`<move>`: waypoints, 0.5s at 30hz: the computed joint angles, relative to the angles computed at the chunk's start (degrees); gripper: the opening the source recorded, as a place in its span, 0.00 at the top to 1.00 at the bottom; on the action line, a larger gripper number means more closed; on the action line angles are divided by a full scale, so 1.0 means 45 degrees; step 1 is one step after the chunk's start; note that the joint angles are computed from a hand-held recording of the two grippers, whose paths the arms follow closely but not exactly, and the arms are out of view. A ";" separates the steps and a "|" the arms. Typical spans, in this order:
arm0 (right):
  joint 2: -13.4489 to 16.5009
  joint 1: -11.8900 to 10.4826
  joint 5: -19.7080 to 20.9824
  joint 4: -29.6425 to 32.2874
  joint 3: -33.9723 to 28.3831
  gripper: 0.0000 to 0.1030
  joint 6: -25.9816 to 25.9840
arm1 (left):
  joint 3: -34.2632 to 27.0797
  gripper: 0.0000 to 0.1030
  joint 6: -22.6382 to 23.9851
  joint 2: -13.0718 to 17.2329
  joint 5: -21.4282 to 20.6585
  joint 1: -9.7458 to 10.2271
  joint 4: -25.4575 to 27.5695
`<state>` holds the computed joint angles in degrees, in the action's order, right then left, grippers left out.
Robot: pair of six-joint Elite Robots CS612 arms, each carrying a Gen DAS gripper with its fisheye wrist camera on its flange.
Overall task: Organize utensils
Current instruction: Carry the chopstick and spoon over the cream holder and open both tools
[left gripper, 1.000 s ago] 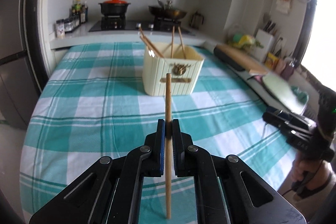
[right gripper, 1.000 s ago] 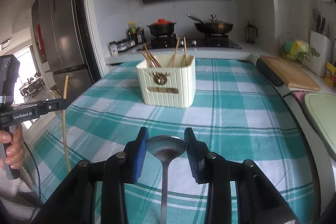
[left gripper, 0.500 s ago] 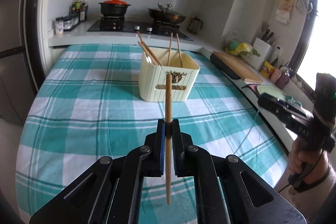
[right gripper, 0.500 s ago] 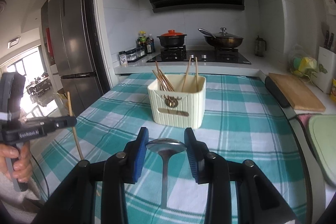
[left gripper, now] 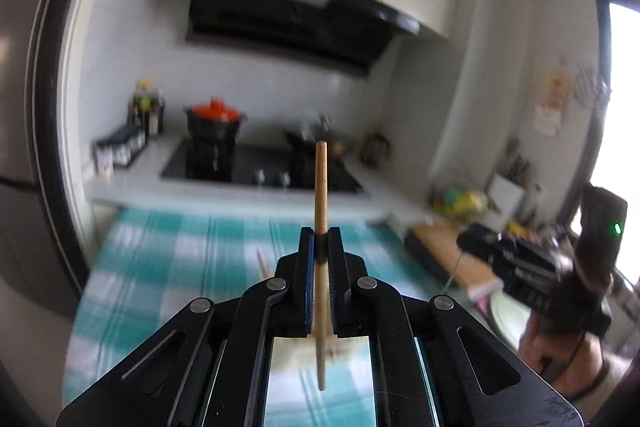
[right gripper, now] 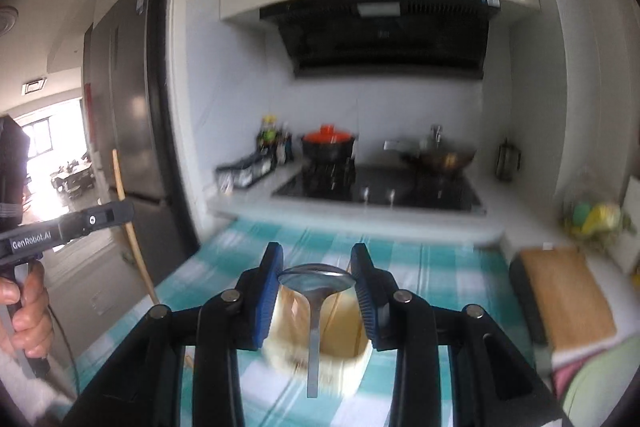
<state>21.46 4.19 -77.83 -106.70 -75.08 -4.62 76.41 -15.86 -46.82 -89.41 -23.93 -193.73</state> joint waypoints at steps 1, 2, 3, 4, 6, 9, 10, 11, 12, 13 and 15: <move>-0.0135 0.0009 -0.0055 -0.0527 0.0443 0.65 0.0070 | -0.0381 0.96 -0.0023 0.0211 0.0223 -0.0022 0.0005; -0.0224 0.0020 -0.0102 -0.0830 0.0761 0.65 0.0149 | -0.0849 0.96 -0.0039 0.0484 0.0509 -0.0052 0.0090; -0.0303 0.0020 -0.0125 -0.1166 0.1117 0.65 0.0270 | -0.1250 0.96 -0.0069 0.0735 0.0735 -0.0075 0.0177; -0.0338 0.0011 -0.0129 -0.1429 0.1411 0.65 0.0371 | -0.1674 0.96 -0.0095 0.1011 0.0940 -0.0102 0.0337; -0.0382 0.0013 -0.0249 -0.1542 0.1977 0.65 0.0500 | -0.2436 0.96 -0.0184 0.1520 0.1035 -0.0107 0.1031; -0.0372 -0.0013 -0.0263 -0.1089 0.2579 0.65 0.0525 | -0.3322 0.96 -0.0448 0.2172 0.0840 -0.0058 0.2435; -0.0356 -0.0022 -0.0267 -0.0884 0.2722 0.65 0.0496 | -0.3581 0.96 -0.0524 0.2372 0.0735 -0.0036 0.2883; -0.0363 -0.0033 -0.0253 -0.0564 0.2952 0.65 0.0464 | -0.3796 0.96 -0.0574 0.2554 0.0658 -0.0031 0.3327; -0.0378 -0.0045 -0.0255 -0.0303 0.3075 0.65 0.0431 | -0.3975 0.96 -0.0602 0.2704 0.0595 -0.0018 0.3715; -0.0399 -0.0062 -0.0230 -0.0053 0.3230 0.65 0.0422 | -0.4157 0.96 -0.0652 0.2857 0.0518 -0.0003 0.4077; -0.0377 -0.0089 -0.0145 0.0405 0.3422 0.65 0.0520 | -0.4451 0.96 -0.0701 0.3109 0.0370 0.0019 0.4686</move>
